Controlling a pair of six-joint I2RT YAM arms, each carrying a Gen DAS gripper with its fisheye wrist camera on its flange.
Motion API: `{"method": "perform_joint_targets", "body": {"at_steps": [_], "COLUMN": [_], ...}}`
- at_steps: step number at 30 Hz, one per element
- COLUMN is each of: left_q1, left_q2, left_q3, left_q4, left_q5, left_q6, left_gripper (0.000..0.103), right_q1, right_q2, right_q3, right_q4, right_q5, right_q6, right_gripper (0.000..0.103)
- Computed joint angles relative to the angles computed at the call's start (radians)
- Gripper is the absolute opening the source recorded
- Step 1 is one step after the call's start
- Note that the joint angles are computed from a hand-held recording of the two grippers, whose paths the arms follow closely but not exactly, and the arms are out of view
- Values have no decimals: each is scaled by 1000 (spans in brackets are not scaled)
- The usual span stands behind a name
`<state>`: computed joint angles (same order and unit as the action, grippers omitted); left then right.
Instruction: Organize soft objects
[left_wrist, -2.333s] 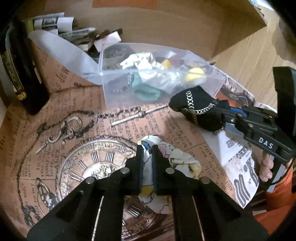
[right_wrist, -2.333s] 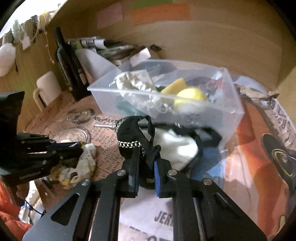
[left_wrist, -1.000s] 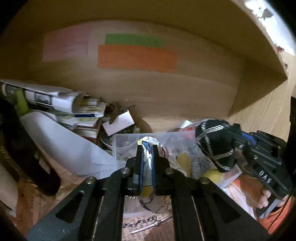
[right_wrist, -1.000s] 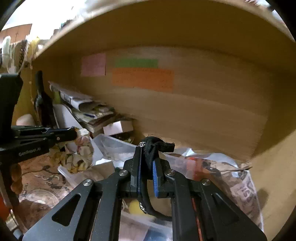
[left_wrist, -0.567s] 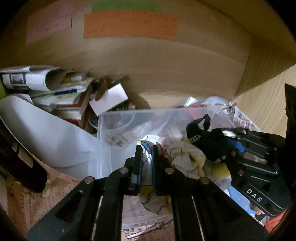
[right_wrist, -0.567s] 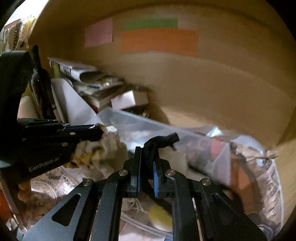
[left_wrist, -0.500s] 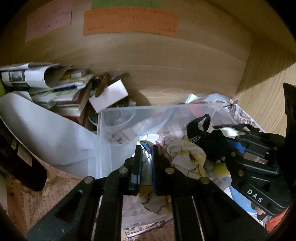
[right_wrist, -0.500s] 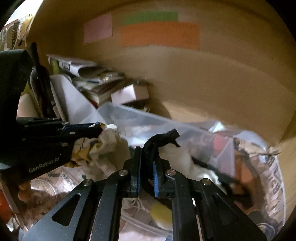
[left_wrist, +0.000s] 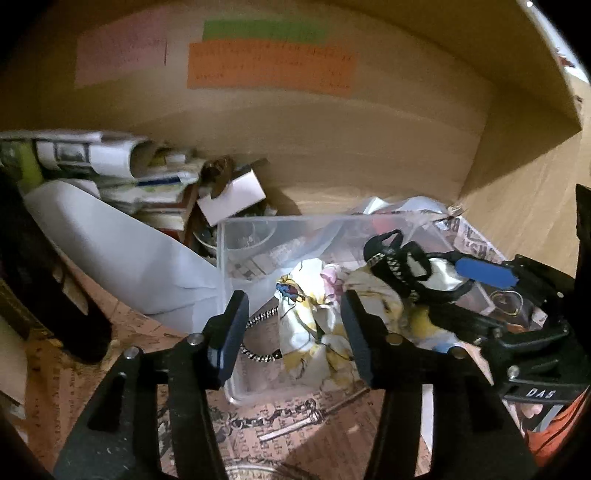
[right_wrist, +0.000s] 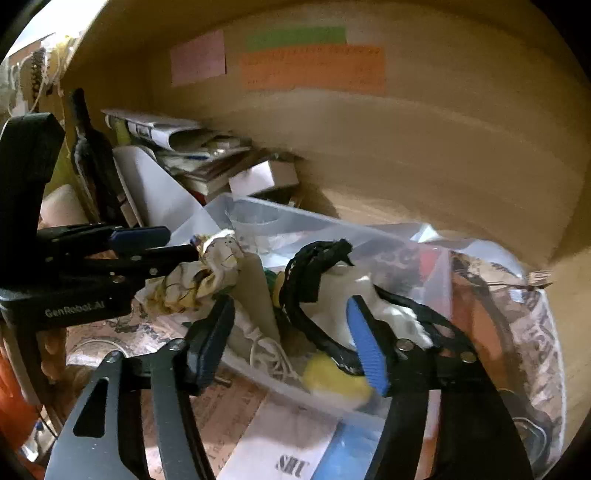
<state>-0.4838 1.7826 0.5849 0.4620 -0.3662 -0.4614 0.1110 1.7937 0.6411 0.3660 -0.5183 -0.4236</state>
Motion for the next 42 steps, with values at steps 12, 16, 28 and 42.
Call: {"method": "perform_joint_targets", "body": {"at_steps": [12,16,28,42], "left_q1": [-257,-358,-574,-650], "left_q2": [-315,-403,-508,-480], "left_q3": [-157,-196,-236,-205], "left_q4": [-17,-18,-36,-90], "left_q5": [-328,-448,-706,-794], "left_q6": [-16,-19,-59,-100], "left_gripper": [60,66,99,103], "right_q1": [-153,-207,-335,-405], "right_q2": [-359,-475,-718,-765], "right_q3": [-237,-304,-452,-497], "right_q4": [86,112,182,225], "right_q5": [-159,-213,-341,-407], "right_q6": [55,90,167,218], "right_gripper": [65,71,97,103]}}
